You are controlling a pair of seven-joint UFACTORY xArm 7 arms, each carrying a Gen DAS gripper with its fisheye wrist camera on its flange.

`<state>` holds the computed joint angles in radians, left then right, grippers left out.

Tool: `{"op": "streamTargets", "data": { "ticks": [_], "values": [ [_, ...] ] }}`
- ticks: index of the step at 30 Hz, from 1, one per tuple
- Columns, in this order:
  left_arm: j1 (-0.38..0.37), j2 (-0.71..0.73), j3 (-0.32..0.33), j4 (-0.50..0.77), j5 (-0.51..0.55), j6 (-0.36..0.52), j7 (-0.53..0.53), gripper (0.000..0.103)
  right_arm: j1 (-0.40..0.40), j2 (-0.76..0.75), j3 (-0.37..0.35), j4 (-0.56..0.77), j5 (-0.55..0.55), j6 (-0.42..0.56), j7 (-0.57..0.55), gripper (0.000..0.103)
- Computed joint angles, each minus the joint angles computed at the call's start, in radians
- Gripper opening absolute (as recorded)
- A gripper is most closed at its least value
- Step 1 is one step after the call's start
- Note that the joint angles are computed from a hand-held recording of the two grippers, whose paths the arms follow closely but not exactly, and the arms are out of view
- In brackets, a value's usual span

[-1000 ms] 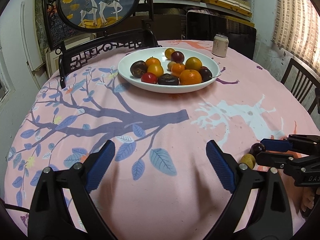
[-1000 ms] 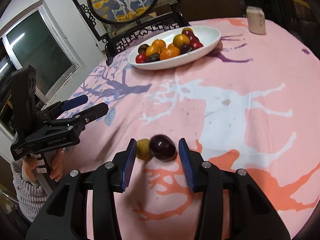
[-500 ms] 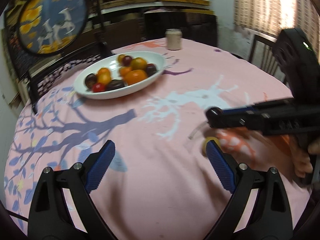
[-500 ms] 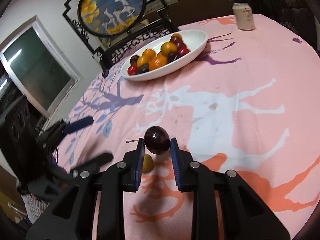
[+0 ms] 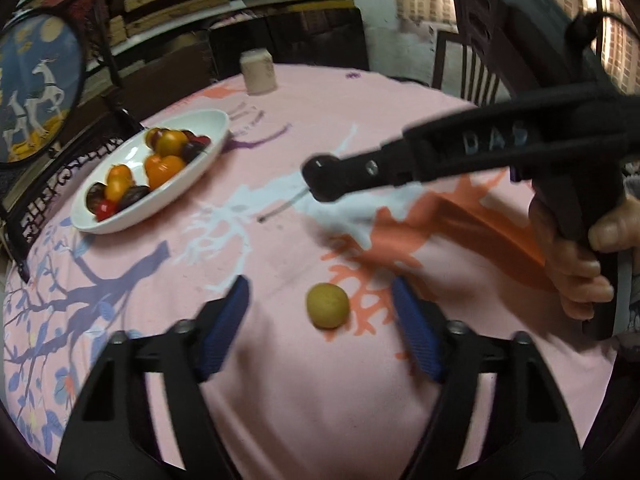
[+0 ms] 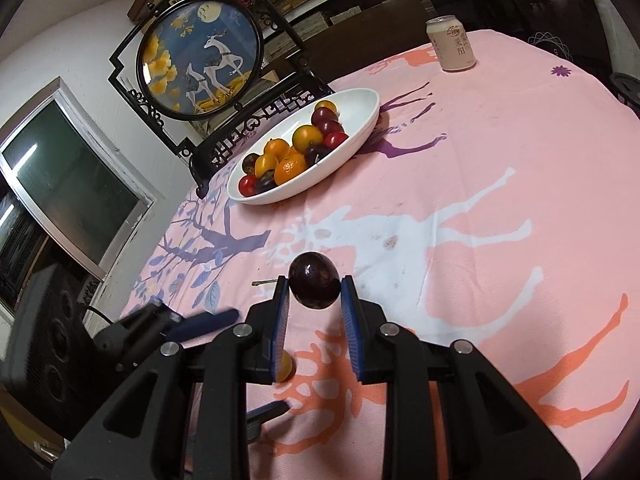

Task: Organize fruits
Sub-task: 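Grasp the small yellow fruit with the left tool while the right tool grasps a dark plum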

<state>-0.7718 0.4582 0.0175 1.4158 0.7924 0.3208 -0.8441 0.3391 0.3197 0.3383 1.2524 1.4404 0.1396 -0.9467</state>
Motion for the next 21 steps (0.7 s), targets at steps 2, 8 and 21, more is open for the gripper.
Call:
{"op": "streamTargets", "data": {
  "ticks": [2,8,21],
  "values": [
    [0.030,0.010,-0.031,0.007,-0.055,-0.003,0.044,0.056,0.000,0.001,0.000,0.001,-0.001,0.005,0.000,0.027],
    [0.095,0.034,-0.100,0.014,-0.247,-0.012,0.204,0.032,0.003,-0.002,-0.006,-0.003,-0.008,0.009,0.008,0.027],
    [0.034,-0.031,0.048,-0.016,-0.192,0.002,0.036,0.024,0.021,0.021,-0.035,0.022,-0.247,0.016,0.204,0.027]
  ]
}}
